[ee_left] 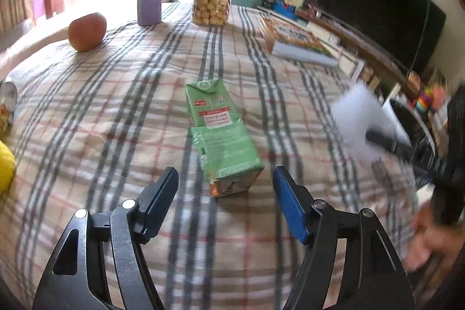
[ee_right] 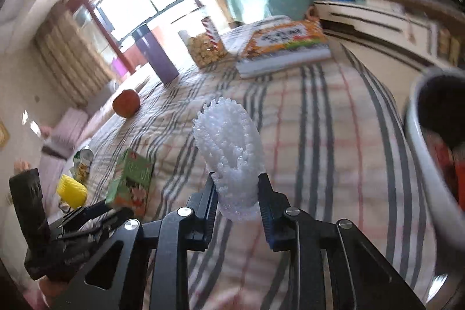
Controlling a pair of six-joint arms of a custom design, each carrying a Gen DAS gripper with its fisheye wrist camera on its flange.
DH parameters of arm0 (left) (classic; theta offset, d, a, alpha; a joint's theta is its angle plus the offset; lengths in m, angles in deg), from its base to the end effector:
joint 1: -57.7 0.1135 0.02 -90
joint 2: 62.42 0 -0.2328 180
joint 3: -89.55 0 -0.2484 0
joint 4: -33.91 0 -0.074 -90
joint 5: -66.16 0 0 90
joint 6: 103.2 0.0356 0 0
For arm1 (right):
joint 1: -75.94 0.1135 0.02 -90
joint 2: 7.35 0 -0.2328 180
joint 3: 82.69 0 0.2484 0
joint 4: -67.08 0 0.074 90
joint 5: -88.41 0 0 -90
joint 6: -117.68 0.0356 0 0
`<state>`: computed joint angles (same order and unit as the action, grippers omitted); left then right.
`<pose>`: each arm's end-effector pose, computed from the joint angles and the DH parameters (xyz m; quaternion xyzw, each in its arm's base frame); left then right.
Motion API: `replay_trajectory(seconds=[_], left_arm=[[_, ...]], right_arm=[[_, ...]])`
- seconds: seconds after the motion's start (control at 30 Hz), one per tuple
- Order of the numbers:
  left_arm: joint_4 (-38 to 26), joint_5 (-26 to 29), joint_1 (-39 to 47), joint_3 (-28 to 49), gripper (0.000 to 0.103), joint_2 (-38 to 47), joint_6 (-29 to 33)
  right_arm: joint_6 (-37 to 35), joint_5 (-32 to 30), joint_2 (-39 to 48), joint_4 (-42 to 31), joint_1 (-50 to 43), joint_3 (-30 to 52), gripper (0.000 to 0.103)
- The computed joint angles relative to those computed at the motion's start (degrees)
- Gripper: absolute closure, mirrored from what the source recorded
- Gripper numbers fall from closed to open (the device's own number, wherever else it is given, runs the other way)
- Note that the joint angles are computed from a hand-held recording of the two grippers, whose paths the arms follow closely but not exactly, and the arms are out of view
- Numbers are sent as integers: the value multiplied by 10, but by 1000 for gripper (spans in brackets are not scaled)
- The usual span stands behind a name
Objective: Collect trash
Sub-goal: 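Carry the green carton and white brush toward the trash bin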
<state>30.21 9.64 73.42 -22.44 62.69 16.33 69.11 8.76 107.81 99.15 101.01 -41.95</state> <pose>0.3320 0.0731 0.0049 0.1835 0.9112 -0.1644 0.3300 0.2439 0.1070 0.0115 0.1657 0.8966 0.1516 0.3817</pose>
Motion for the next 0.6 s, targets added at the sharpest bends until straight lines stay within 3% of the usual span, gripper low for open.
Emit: replay_trajectory(seconds=[0.13,0.2,0.23,0.43,0.6], left_arm=[[98,-43,-23,-35,31,2,-45],[101,-54,-30,-20,47,20,-52],[72,-46,-27,3,67,37,-47],[5,5,-4,43,68,55,-31],[4,22,-6,26,72,42,-7]], right_arm=[[30,47,42,40,33,-7,72],[32,71,48,49,44,-8,71],[30,76,45,45,47,-8,66],[16,113,33,-5,65,14,39],[-7,98,45,-43,46,50,38]])
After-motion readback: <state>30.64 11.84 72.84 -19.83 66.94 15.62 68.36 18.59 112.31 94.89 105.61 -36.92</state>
